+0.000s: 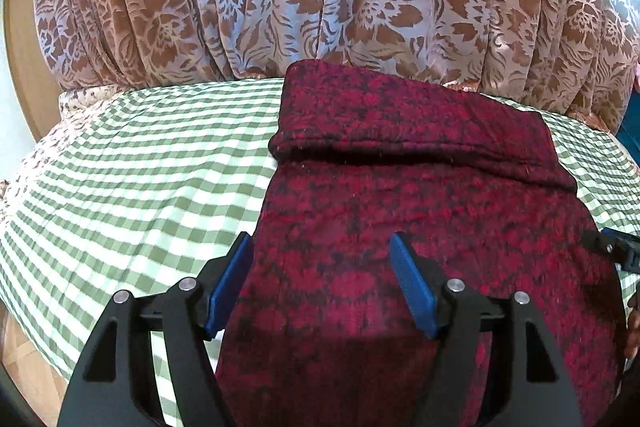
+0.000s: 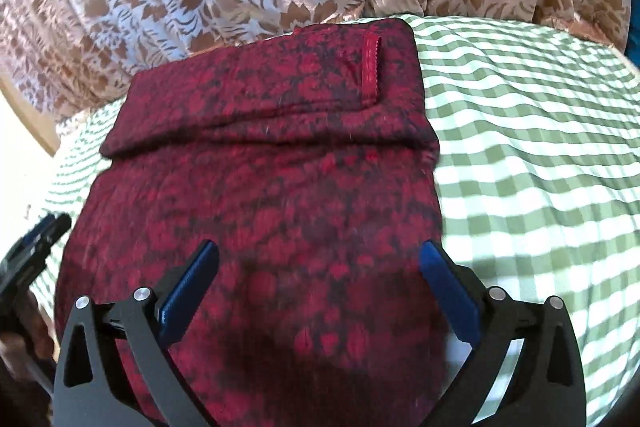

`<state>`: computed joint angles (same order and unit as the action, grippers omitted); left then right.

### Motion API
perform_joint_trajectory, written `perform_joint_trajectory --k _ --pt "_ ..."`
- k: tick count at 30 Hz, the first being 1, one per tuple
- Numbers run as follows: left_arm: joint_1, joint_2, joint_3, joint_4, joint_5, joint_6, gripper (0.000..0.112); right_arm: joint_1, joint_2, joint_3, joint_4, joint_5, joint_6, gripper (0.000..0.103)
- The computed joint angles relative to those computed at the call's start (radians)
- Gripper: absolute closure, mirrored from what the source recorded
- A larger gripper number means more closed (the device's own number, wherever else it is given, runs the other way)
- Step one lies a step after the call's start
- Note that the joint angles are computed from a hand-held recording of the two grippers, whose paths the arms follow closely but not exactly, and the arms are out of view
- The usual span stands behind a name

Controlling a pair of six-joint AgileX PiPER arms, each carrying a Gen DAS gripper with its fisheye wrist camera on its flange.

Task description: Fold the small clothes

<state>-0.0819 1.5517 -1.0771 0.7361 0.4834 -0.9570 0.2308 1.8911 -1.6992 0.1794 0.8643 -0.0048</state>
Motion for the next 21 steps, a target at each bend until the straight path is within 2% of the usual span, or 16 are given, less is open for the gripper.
perform_joint_trajectory --k 3,7,10,14,18,21 --pt "-0.008 -0.013 0.018 0.013 0.003 -0.016 0.042 0.004 -0.052 0.083 -0.015 -0.020 -0.008 0.004" --pt "-0.018 -0.040 0.053 0.035 0.003 -0.044 0.041 -0.038 -0.103 0.193 0.055 -0.024 -0.045 0.004" --pt "-0.020 -0.060 0.077 0.039 0.000 -0.053 0.039 -0.055 -0.176 0.311 0.108 -0.073 -0.119 0.004" --pt "-0.015 -0.079 0.102 0.011 -0.003 -0.036 0.039 -0.045 -0.236 0.408 0.100 -0.111 -0.160 0.004" --pt "0.012 -0.133 0.157 -0.037 -0.030 0.005 0.039 -0.067 -0.280 0.464 0.160 -0.077 -0.228 0.004" --pt "0.074 -0.203 0.226 -0.191 -0.064 0.162 0.039 -0.114 -0.330 0.515 0.264 -0.022 -0.334 0.004"
